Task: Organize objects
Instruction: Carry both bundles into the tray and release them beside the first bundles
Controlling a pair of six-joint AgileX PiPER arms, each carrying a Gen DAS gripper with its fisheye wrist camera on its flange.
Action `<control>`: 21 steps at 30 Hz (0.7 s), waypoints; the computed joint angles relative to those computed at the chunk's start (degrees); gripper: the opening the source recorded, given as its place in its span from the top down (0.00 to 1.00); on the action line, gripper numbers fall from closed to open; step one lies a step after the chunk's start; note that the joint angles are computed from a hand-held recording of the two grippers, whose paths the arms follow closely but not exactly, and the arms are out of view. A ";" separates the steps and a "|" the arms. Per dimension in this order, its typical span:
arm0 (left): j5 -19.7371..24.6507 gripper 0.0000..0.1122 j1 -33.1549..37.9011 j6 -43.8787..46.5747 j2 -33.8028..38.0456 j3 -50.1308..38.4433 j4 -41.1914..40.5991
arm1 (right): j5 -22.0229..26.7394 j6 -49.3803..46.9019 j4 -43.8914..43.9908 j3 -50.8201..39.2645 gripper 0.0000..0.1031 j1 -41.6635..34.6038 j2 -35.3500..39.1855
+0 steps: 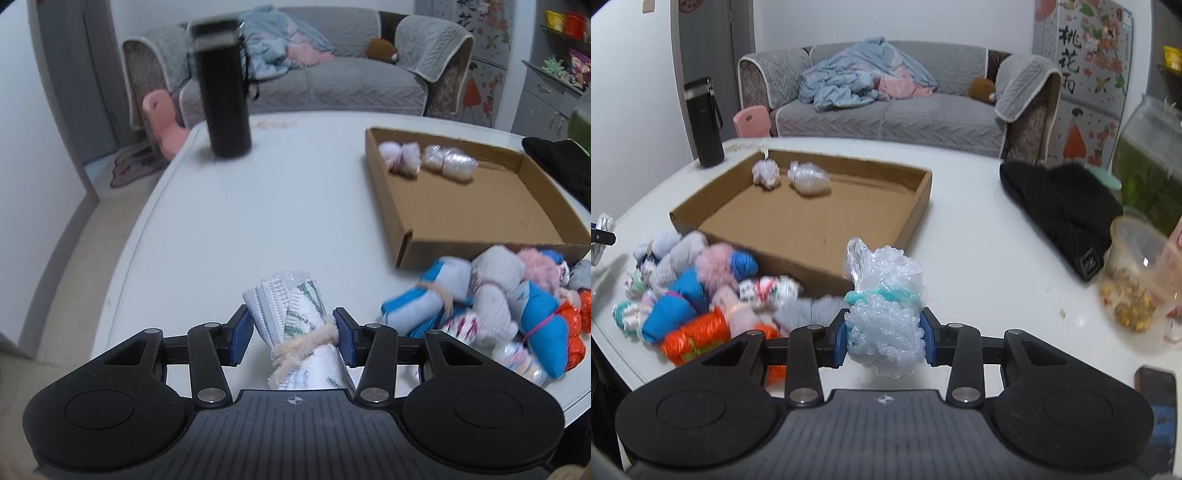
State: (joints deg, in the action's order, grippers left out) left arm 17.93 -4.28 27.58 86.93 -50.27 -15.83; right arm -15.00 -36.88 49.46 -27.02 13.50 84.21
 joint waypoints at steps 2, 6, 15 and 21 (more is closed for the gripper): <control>0.20 0.52 -1.05 -1.12 -0.04 -1.34 1.67 | 0.43 -1.43 0.54 -1.07 0.66 -0.45 -0.26; 1.08 0.52 -2.66 -1.76 0.62 -4.42 2.53 | 1.93 -4.63 1.90 -3.27 0.66 -1.48 -0.57; 2.58 0.52 -8.18 -3.59 5.03 -13.16 7.28 | 5.71 -1.38 -5.99 -9.17 0.66 -4.09 1.56; 2.86 0.52 -11.95 -2.79 10.23 -19.08 8.21 | 9.36 4.66 -15.61 -16.28 0.66 -3.23 5.76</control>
